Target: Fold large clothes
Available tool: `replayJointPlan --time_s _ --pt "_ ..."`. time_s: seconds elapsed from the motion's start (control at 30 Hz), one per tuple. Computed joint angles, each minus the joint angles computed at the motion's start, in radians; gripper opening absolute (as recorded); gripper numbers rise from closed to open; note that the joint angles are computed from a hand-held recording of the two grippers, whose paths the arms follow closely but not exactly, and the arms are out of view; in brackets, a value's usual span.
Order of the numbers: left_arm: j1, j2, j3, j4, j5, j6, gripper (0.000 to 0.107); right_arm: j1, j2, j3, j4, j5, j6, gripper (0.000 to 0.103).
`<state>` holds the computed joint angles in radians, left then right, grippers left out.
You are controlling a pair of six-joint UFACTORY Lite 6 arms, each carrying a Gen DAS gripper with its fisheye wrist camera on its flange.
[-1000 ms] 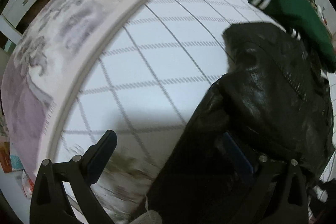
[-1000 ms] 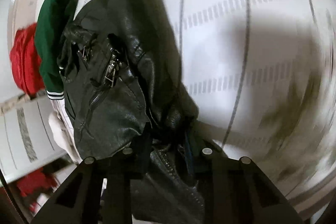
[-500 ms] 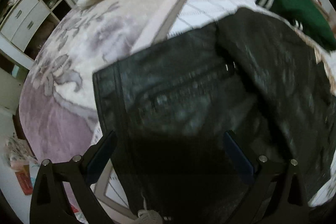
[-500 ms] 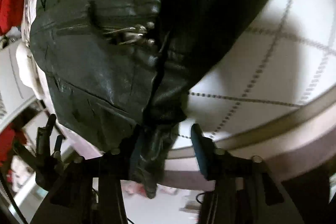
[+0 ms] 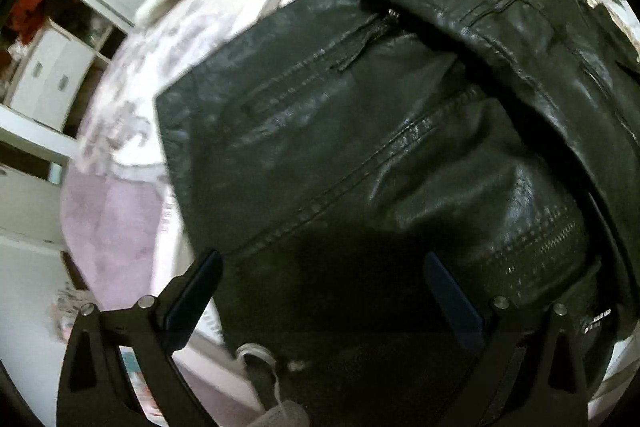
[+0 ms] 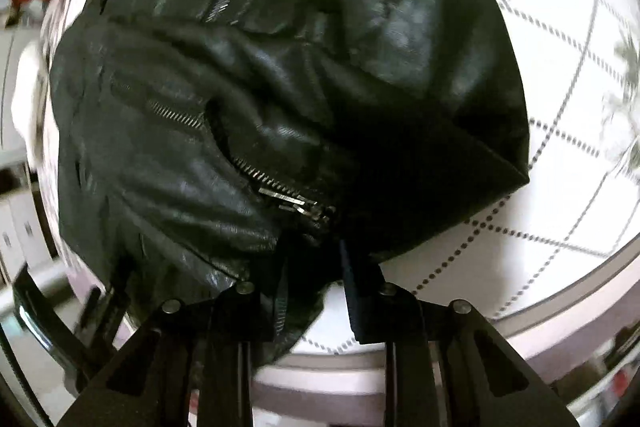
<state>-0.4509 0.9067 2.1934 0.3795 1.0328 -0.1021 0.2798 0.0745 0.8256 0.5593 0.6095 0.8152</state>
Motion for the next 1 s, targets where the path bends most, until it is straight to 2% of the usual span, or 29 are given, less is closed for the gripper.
replayJointPlan --time_s 0.07,0.1,0.17,0.33,0.47,0.63,0.77,0.93,1.0 --pt "-0.039 -0.146 -0.170 0.074 -0.055 -0.040 0.103 -0.041 0.009 0.047 0.041 0.068 -0.095 0.032" --pt "-0.062 -0.208 -0.242 0.110 -0.071 -0.061 0.103 -0.067 0.032 0.096 0.048 0.086 -0.141 0.043" --pt "-0.138 -0.368 -0.414 0.186 -0.087 -0.103 0.103 -0.088 -0.035 0.102 -0.035 0.179 -0.122 0.063" --pt "-0.411 -0.634 -0.753 0.375 -0.031 -0.219 0.103 -0.160 -0.268 -0.069 -0.083 0.281 -0.131 0.064" --pt "-0.597 -0.677 -0.913 0.417 0.025 -0.285 0.103 -0.263 -0.428 -0.264 -0.046 0.336 -0.212 0.064" --pt "-0.646 -0.574 -0.972 0.491 0.009 -0.382 0.103 -0.420 -0.563 -0.394 -0.082 0.408 -0.346 0.064" --pt "-0.595 -0.467 -0.947 0.598 -0.043 -0.452 0.103 -0.533 -0.543 -0.427 -0.085 0.392 -0.468 0.064" --pt "-0.527 -0.405 -0.831 0.585 -0.091 -0.386 0.103 -0.639 -0.536 -0.461 -0.043 0.354 -0.607 0.064" --pt "-0.487 -0.405 -0.788 0.532 -0.121 -0.325 0.095 -0.736 -0.580 -0.493 0.037 0.345 -0.730 0.064"
